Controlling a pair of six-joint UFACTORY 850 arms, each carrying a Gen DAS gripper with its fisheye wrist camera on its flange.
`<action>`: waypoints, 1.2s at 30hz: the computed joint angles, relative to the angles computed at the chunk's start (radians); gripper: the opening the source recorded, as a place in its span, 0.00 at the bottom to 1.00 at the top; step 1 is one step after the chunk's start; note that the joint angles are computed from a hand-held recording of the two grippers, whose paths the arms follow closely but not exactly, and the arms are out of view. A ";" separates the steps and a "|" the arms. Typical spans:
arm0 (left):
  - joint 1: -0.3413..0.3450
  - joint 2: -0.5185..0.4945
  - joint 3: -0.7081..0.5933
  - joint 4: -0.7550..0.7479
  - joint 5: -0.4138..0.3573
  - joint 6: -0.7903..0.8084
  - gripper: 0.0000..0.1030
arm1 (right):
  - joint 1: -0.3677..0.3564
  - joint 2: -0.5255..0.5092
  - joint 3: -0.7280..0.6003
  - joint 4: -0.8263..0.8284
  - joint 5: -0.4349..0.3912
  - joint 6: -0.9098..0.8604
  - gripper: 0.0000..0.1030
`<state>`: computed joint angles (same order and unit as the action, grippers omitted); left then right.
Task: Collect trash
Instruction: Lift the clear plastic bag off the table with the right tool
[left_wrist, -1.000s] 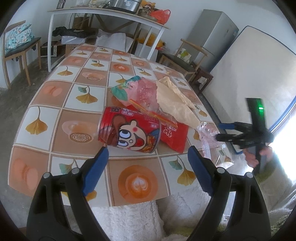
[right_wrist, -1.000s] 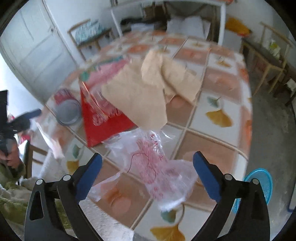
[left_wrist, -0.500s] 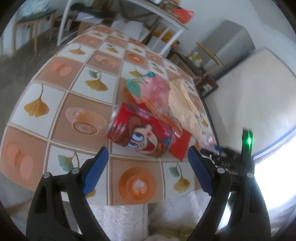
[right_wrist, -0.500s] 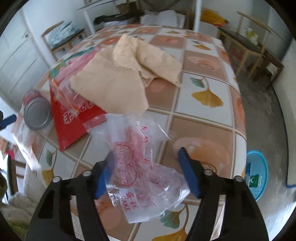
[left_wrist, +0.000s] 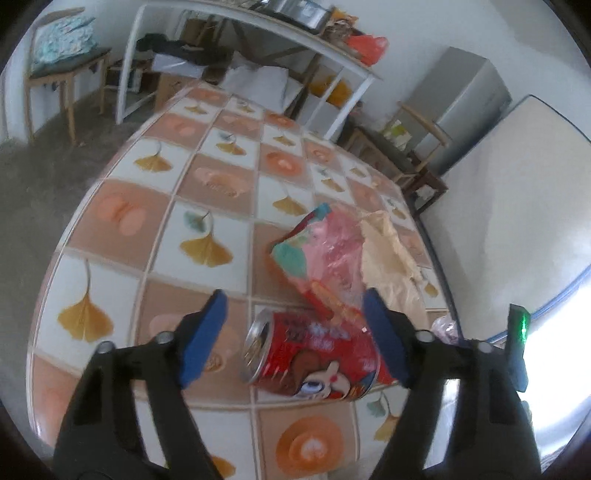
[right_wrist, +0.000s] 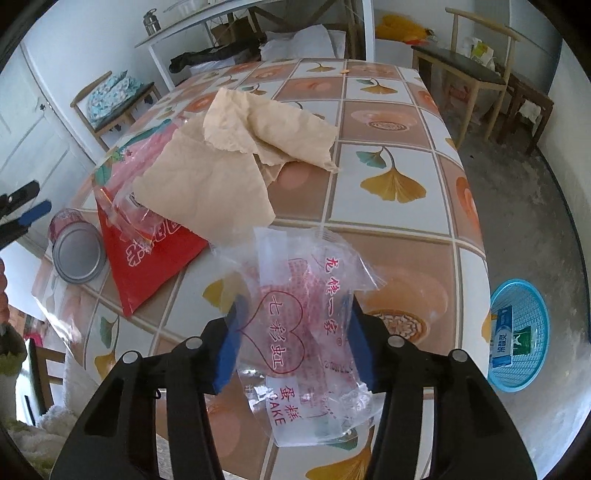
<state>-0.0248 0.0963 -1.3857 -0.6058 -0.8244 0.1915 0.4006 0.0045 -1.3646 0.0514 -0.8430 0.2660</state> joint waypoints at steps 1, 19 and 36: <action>0.001 0.005 0.006 -0.046 0.010 0.091 0.66 | -0.001 0.000 0.001 0.003 0.001 -0.003 0.50; -0.245 -0.128 -0.159 0.548 -0.247 0.724 0.86 | -0.006 0.001 0.002 0.018 0.003 -0.009 0.50; -0.322 -0.043 -0.072 0.682 -0.274 0.359 0.66 | -0.031 0.029 0.036 0.082 0.030 -0.009 0.34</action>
